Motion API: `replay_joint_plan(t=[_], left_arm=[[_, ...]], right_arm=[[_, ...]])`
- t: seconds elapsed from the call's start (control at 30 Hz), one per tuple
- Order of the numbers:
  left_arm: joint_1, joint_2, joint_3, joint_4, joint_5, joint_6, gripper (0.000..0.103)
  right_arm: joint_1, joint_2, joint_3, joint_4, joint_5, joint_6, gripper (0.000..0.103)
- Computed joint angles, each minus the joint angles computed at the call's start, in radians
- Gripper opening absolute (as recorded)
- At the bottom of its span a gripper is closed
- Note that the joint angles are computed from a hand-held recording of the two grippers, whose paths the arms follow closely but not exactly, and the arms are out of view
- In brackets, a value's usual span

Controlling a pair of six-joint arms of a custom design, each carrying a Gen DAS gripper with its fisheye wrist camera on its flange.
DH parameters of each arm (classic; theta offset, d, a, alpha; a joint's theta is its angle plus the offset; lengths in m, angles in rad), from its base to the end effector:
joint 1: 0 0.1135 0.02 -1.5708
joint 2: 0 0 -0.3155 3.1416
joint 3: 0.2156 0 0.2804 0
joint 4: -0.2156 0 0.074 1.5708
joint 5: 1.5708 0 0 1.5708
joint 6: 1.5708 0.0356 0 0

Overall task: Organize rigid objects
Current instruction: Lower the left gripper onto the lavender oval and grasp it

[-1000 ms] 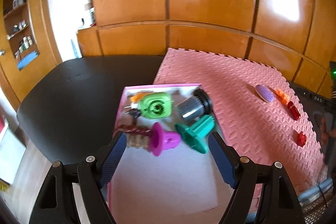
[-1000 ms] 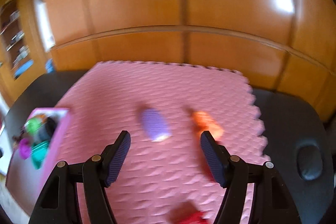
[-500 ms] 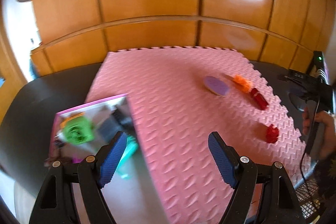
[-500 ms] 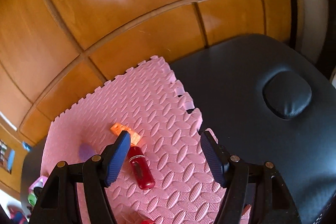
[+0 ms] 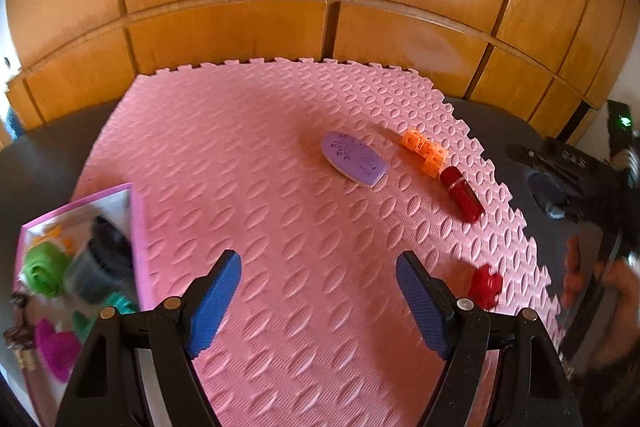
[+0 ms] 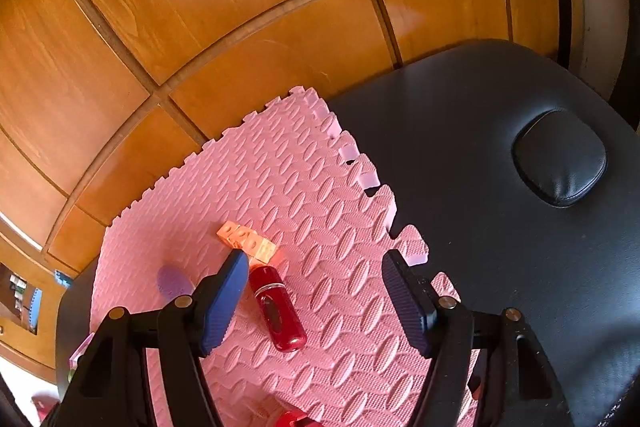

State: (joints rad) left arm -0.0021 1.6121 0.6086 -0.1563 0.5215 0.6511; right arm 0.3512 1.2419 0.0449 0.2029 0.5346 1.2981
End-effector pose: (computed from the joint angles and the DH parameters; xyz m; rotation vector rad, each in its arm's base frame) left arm 0.2727 -0.0183 0.1338 0.9534 2.3720 -0.4759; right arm 0.1293 0.0280 0.0913 1.2520 2.0215 0.0756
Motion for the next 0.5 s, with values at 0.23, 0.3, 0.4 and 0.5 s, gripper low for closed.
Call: replay_joint_plan(t=[0.23, 0.3, 0.4, 0.5], left_arm=[[-0.171, 0.134, 0.099, 0.016, -0.054, -0.217, 0.08], [-0.215, 0.179, 0.137, 0.021, -0.071, -0.28, 0.08], [-0.272, 0.237, 0.185, 0.044, -0.101, -0.354, 0.08], [-0.316, 0.292, 0.237, 0.046, -0.127, -0.41, 0.08]], right_arm=[[-0.016, 0.001, -0.008, 0.037, -0.037, -0.014, 0.07], [-0.022, 0.016, -0.01, 0.059, -0.051, -0.019, 0.07], [-0.042, 0.035, -0.011, 0.095, -0.081, -0.045, 0.07], [-0.052, 0.053, -0.008, 0.117, -0.101, -0.064, 0.07]])
